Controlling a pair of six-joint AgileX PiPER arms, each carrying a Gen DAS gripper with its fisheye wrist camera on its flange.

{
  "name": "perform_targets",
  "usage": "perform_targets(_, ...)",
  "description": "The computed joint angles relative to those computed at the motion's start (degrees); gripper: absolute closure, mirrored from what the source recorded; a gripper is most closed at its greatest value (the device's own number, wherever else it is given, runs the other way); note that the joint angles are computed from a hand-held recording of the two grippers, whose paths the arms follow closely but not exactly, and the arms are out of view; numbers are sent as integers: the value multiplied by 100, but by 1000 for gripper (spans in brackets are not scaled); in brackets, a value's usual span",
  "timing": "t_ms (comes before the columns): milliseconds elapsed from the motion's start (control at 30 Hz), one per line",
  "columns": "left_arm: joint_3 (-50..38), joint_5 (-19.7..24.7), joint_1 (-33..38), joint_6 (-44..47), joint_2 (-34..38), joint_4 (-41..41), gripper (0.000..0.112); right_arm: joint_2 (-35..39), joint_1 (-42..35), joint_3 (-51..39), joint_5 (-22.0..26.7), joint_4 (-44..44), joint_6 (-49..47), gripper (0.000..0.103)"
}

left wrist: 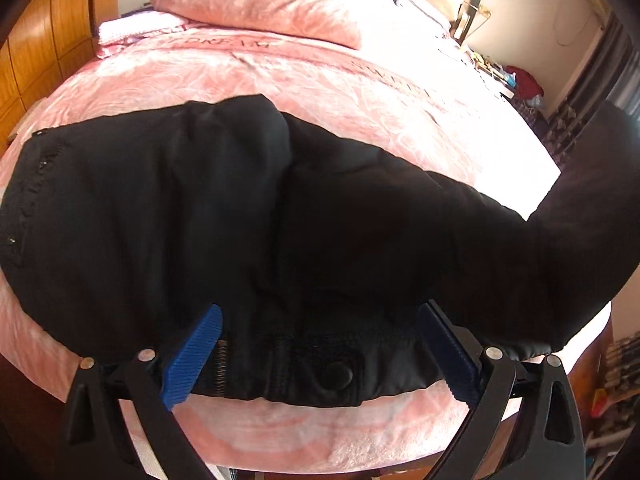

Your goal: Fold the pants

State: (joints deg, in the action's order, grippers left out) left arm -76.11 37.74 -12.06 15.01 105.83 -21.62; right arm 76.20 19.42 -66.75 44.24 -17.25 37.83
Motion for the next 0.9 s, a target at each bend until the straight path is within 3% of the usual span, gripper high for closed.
perform_targets(167,-44,-57,507,44,-208,-51,13,1342,640,-640,-202,721,-592,94)
perform_targets(267,-186,-1,864,98,-185,-204,13,1988,1133,-967,-40,387,-435,94)
perform_targets(400,-357,71,1230,149,-42,-322,13,2401,1479,-1092,70,555,-626,94)
perform_targets(633,-459,285,1578,331,233,-631,13,2473,1689,-1050,415,503,-720,76)
perform_targets(667,-460,321,1598,377,258,-712,13,2381,1702,-1002,424,526,-710,69)
perform_targets(700,-477,339,1599,395,285,-740,13,2287,1706,-963,418,541,-702,51)
perform_targets(767,-459,308,1577,430,290,-738,13,2006,1783,-748,207,425,-644,24)
perform_targets(867,-405,283,1566,504,239,-779,13,1844,1856,-749,148,361,-599,48)
perform_targets(900,-406,286,1568,505,235,-792,13,1848,1837,-781,108,413,-595,51)
